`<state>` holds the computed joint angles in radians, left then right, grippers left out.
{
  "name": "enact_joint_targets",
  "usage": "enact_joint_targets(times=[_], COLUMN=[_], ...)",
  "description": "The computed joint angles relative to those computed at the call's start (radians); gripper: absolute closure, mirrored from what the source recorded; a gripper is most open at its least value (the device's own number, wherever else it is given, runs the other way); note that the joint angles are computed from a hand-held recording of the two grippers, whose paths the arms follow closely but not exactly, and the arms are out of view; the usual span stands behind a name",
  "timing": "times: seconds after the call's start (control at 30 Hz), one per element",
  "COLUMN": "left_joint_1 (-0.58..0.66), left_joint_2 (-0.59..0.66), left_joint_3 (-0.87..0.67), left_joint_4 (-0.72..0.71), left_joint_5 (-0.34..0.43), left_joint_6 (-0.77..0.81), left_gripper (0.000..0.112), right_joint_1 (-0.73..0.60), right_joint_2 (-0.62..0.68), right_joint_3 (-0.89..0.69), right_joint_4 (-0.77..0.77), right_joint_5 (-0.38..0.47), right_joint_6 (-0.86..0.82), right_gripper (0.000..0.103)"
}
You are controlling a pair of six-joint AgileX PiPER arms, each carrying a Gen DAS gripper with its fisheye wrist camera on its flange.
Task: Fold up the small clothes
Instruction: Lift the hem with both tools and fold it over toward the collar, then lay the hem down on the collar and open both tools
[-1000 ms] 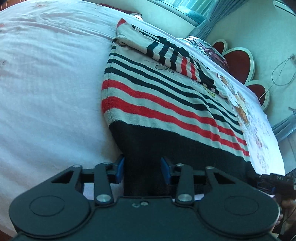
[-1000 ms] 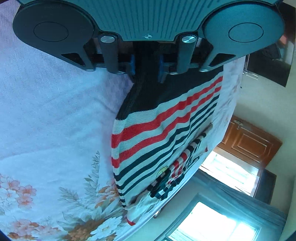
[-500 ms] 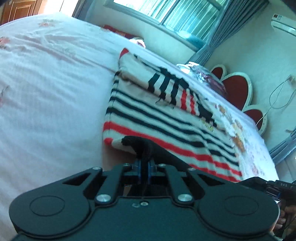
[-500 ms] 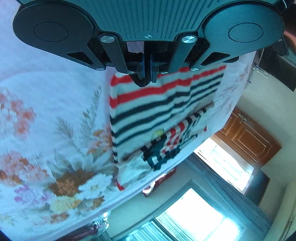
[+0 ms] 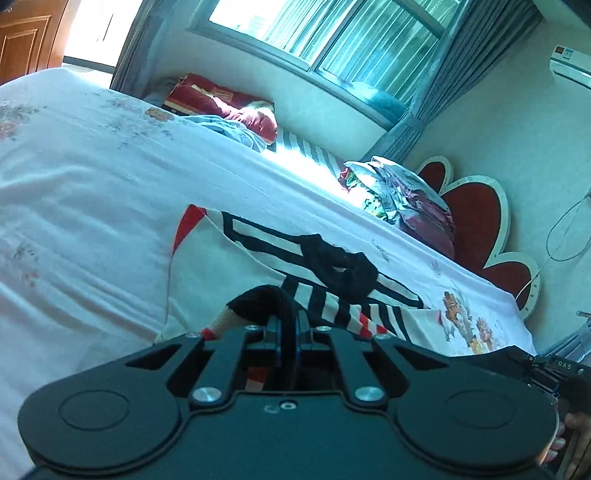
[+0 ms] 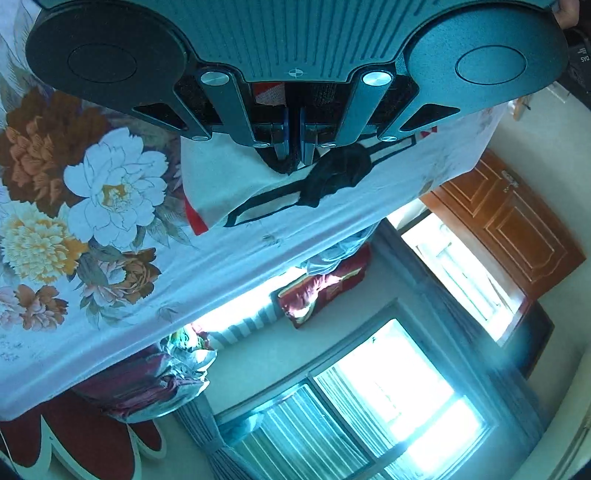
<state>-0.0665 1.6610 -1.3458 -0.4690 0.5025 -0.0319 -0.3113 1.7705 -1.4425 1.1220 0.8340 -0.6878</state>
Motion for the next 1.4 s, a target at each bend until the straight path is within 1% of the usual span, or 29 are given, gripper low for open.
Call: enact_joint_targets(times=[0.13, 0.23, 0.33, 0.4, 0.43, 0.47, 0.5, 0.53, 0.57, 0.6, 0.67, 0.73, 0.8, 0.9, 0.93, 0.97, 1.0, 1.03, 1.07, 1.1, 1.13, 1.17, 1.2, 1.23, 1.27, 1.3, 1.33, 1.37, 1.4], left_joint_1=[0.033, 0.054, 0.086, 0.102, 0.113, 0.124, 0.127, 0.129, 0.131, 0.134, 0.124, 0.101, 0.060, 0.001, -0.012, -0.023, -0.031, -0.032, -0.034, -0.037, -0.040, -0.040, -0.039, -0.040, -0.041, -0.043, -0.050, -0.057, -0.064], left_joint_2=[0.183, 0.294, 0.383, 0.416, 0.414, 0.392, 0.368, 0.346, 0.341, 0.353, 0.398, 0.457, 0.505, 0.569, 0.581, 0.587, 0.579, 0.557, 0.526, 0.500, 0.490, 0.494, 0.506, 0.541, 0.571, 0.598, 0.602, 0.604, 0.604], left_joint_3=[-0.195, -0.314, -0.403, -0.426, -0.405, -0.356, -0.312, -0.274, -0.269, -0.294, -0.383, -0.497, -0.585, -0.691, -0.710, -0.723, -0.712, -0.682, -0.627, -0.578, -0.558, -0.561, -0.574, -0.628, -0.670, -0.698, -0.689, -0.685, -0.687], left_joint_4=[-0.017, -0.014, -0.074, -0.131, -0.188, -0.257, -0.300, -0.330, -0.337, -0.304, -0.167, -0.044, 0.095, 0.287, 0.323, 0.355, 0.363, 0.346, 0.352, 0.374, 0.415, 0.455, 0.474, 0.487, 0.498, 0.508, 0.535, 0.565, 0.587], left_joint_5=[0.071, 0.120, 0.167, 0.162, 0.125, 0.069, 0.008, -0.045, -0.058, -0.032, 0.048, 0.147, 0.207, 0.261, 0.269, 0.274, 0.255, 0.222, 0.152, 0.082, 0.047, 0.035, 0.042, 0.086, 0.125, 0.148, 0.130, 0.120, 0.124], left_joint_6=[0.025, 0.027, 0.078, 0.132, 0.174, 0.232, 0.270, 0.303, 0.329, 0.329, 0.275, 0.240, 0.199, 0.126, 0.115, 0.115, 0.136, 0.150, 0.140, 0.120, 0.074, 0.022, -0.004, -0.025, -0.044, -0.055, -0.069, -0.085, -0.101], left_gripper=[0.107, 0.107, 0.106, 0.099, 0.086, 0.063, 0.051, 0.036, 0.039, 0.042, 0.060, 0.067, 0.067, 0.069, 0.071, 0.081, 0.094, 0.107, 0.107, 0.107, 0.107, 0.107, 0.107, 0.107, 0.107, 0.107, 0.107, 0.107, 0.107], right_joint_1=[0.047, 0.067, 0.088, 0.096, 0.099, 0.107, 0.116, 0.121, 0.124, 0.118, 0.117, 0.134, 0.166, 0.220, 0.233, 0.246, 0.261, 0.270, 0.267, 0.257, 0.255, 0.255, 0.255, 0.256, 0.257, 0.261, 0.265, 0.264, 0.263], right_joint_2=[0.170, 0.307, 0.420, 0.503, 0.519, 0.530, 0.536, 0.522, 0.491, 0.469, 0.460, 0.472, 0.501, 0.542, 0.549, 0.569, 0.570, 0.569, 0.569, 0.560, 0.535, 0.529, 0.528, 0.539, 0.566, 0.599, 0.613, 0.607, 0.605], right_joint_3=[-0.201, -0.375, -0.518, -0.618, -0.632, -0.651, -0.674, -0.656, -0.608, -0.568, -0.555, -0.570, -0.615, -0.666, -0.673, -0.691, -0.690, -0.686, -0.689, -0.666, -0.618, -0.606, -0.595, -0.604, -0.637, -0.683, -0.690, -0.662, -0.662], right_joint_4=[-0.087, -0.158, -0.229, -0.239, -0.232, -0.262, -0.316, -0.346, -0.337, -0.287, -0.271, -0.318, -0.394, -0.528, -0.553, -0.583, -0.618, -0.634, -0.616, -0.568, -0.538, -0.537, -0.555, -0.589, -0.630, -0.689, -0.711, -0.695, -0.692], right_joint_5=[-0.016, 0.010, 0.034, 0.057, 0.045, 0.026, 0.014, -0.023, -0.065, -0.087, -0.069, -0.055, -0.031, -0.035, -0.037, -0.032, -0.044, -0.057, -0.056, -0.087, -0.146, -0.188, -0.226, -0.242, -0.228, -0.191, -0.188, -0.220, -0.222], right_joint_6=[0.145, 0.262, 0.364, 0.401, 0.383, 0.387, 0.423, 0.419, 0.376, 0.294, 0.228, 0.194, 0.195, 0.181, 0.158, 0.125, 0.108, 0.087, 0.070, 0.035, 0.007, 0.019, 0.045, 0.083, 0.125, 0.177, 0.189, 0.169, 0.179], right_gripper=[0.099, 0.099, 0.099, 0.098, 0.098, 0.098, 0.090, 0.065, 0.053, 0.049, 0.049, 0.049, 0.049, 0.050, 0.061, 0.070, 0.087, 0.100, 0.100, 0.100, 0.100, 0.100, 0.100, 0.100, 0.100, 0.100, 0.100, 0.100, 0.100])
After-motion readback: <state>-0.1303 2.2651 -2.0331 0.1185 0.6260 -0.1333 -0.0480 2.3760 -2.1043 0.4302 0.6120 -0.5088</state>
